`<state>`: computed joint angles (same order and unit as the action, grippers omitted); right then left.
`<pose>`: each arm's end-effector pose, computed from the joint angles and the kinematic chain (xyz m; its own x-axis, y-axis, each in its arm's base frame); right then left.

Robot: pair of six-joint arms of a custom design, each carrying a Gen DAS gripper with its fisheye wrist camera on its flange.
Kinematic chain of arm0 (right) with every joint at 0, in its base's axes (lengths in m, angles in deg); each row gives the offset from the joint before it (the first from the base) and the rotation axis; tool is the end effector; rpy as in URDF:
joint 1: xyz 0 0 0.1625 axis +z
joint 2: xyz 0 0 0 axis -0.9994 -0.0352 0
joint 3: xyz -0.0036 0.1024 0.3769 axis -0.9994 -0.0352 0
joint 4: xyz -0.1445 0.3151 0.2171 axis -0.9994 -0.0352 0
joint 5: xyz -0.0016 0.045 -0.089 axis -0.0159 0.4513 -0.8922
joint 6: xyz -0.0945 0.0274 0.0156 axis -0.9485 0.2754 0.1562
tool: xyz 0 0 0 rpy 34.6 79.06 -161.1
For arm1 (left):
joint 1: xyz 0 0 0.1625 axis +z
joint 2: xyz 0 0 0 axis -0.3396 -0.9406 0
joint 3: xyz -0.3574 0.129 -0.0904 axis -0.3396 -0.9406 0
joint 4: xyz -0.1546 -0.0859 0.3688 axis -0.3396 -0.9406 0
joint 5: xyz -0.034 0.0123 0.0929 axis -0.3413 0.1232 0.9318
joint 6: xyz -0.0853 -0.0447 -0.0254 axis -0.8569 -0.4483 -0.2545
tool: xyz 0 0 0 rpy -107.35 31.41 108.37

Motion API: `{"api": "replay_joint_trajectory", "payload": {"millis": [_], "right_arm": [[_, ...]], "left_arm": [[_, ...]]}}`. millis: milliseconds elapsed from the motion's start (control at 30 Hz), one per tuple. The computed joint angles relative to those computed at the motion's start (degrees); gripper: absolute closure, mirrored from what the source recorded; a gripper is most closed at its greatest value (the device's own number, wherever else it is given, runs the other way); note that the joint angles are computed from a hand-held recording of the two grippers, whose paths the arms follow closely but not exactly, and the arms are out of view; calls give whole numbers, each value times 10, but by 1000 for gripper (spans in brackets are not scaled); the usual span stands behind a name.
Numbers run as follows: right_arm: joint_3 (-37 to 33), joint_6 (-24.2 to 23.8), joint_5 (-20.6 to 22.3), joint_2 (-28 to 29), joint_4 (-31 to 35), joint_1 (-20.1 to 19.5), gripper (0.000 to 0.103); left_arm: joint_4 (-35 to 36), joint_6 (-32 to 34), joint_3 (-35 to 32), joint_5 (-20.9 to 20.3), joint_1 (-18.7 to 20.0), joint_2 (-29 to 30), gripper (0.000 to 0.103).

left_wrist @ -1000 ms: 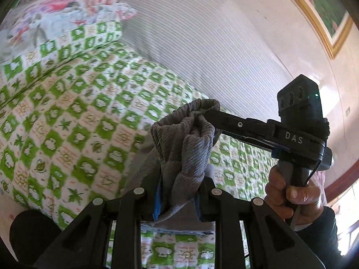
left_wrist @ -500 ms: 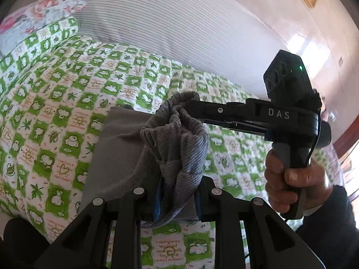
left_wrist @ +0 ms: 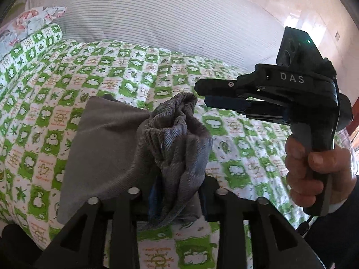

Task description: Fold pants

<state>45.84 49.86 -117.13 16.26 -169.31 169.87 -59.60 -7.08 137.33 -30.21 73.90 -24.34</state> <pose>0.0233 -0.6962 0.3127 -0.9754 0.1154 0.1878 -0.0428 0.7365 -0.6751 -0.3400 -0.7405 -0.0806 -0.7108 0.6382 -0.2957 0.7006 0.6800 -0.2164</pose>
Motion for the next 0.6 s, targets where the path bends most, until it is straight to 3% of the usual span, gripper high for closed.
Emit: {"api": "replay_joint_trajectory", "payload": {"millis": [100,333,600], "right_arm": [[13,2,-9,-8,-22,6,63],[34,-1,-15,-20,-53,23,63],[30,-18,-12,0,-47,52,63]], "left_arm": [[2,1,16,-23,0,-13,57],[39,-22,29,-72,10,-46,56],[14,-43,48,-59,30,-83,53]]}}
